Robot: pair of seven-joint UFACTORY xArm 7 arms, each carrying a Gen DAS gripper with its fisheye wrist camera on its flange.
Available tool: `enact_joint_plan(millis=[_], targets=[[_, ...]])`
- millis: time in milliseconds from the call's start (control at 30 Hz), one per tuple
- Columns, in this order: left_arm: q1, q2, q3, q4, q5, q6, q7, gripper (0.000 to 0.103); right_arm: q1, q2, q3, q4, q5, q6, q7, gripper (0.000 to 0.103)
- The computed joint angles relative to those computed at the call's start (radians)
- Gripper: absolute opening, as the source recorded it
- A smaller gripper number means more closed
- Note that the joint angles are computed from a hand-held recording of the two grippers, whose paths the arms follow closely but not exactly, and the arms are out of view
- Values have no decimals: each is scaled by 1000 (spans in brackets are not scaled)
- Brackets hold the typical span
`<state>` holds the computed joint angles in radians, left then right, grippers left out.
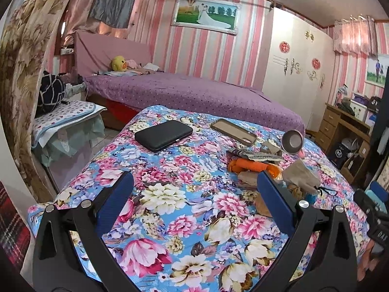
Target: Collect trash
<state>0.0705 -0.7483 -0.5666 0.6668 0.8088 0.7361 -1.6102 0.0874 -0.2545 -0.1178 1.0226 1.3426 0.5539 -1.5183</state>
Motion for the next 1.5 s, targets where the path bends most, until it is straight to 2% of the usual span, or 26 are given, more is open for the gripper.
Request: enact_joint_plan(millis=[133,400,567,767,900,1500], targets=[[-8,2,13,-10,2,-17,13,98,-1,2,3,2,-14,-3,29,99],[18,-29,1,-34,11,-43,-44,98,1,9,2,4,-16,13,18,99],[20,19,-17,1,15,-14,0,98,-3,4,-3,1,0,17,-5,99],[-4,71,-17,42,9,53,12,98,-16,10,-8,12,-8,33,17,99],[-27,83,-7,49,37,68,1,98,-20,13,-7,14,-8,37,17,99],[-89,100,42,45,79,69,-27,98,-27,9,-3,12,-31,36,23,99]])
